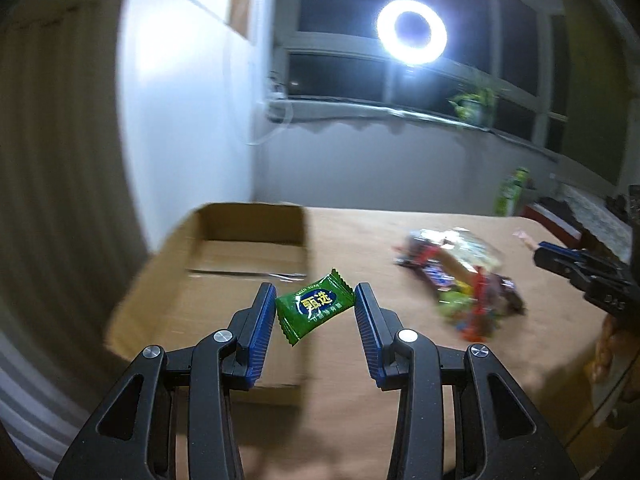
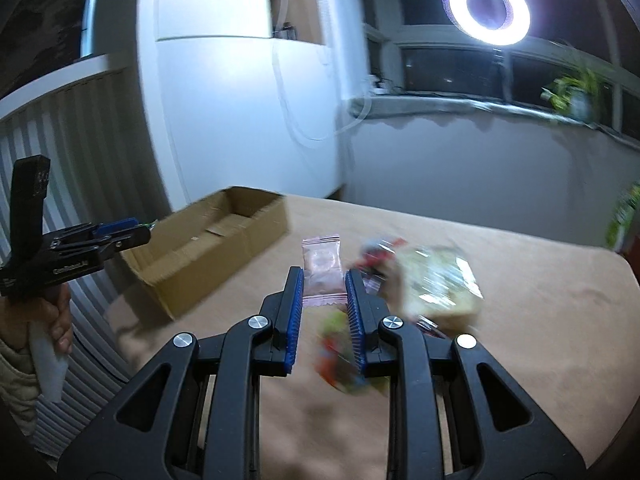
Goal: Organize snacks
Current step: 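Carry both items over the cardboard box and open both grippers to drop them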
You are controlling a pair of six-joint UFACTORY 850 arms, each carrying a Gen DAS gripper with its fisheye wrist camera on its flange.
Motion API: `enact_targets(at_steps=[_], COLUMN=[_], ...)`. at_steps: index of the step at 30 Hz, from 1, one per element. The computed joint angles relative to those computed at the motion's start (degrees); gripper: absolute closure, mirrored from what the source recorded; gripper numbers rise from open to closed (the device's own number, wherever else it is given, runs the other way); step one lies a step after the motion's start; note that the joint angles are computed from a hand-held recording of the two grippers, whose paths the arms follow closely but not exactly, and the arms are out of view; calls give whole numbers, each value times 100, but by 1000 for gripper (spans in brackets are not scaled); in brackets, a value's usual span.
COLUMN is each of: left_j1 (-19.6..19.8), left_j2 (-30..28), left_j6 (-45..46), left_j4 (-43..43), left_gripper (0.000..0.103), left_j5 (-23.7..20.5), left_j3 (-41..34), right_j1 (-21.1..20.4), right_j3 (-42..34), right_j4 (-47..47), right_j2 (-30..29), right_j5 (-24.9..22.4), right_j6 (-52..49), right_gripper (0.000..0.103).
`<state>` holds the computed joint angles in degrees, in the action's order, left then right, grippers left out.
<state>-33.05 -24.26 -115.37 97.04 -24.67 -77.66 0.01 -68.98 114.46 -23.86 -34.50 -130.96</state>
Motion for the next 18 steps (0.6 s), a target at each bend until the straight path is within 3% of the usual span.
enact_targets(at_steps=[8,18], left_j1=[331,663], left_j2=[14,-272], left_j6=[114,65], left_j4=[-233,-314], left_gripper=[64,64], left_j5=[-348,86], left_j3=[45,-91], right_j1=[775,1290], right_j3=[-1174,-2890], right_j4=[-1057,-2353], right_j2=[-684,-1864], right_j5=[98,66], right_j6=[1103,2512], right_gripper=[81,81])
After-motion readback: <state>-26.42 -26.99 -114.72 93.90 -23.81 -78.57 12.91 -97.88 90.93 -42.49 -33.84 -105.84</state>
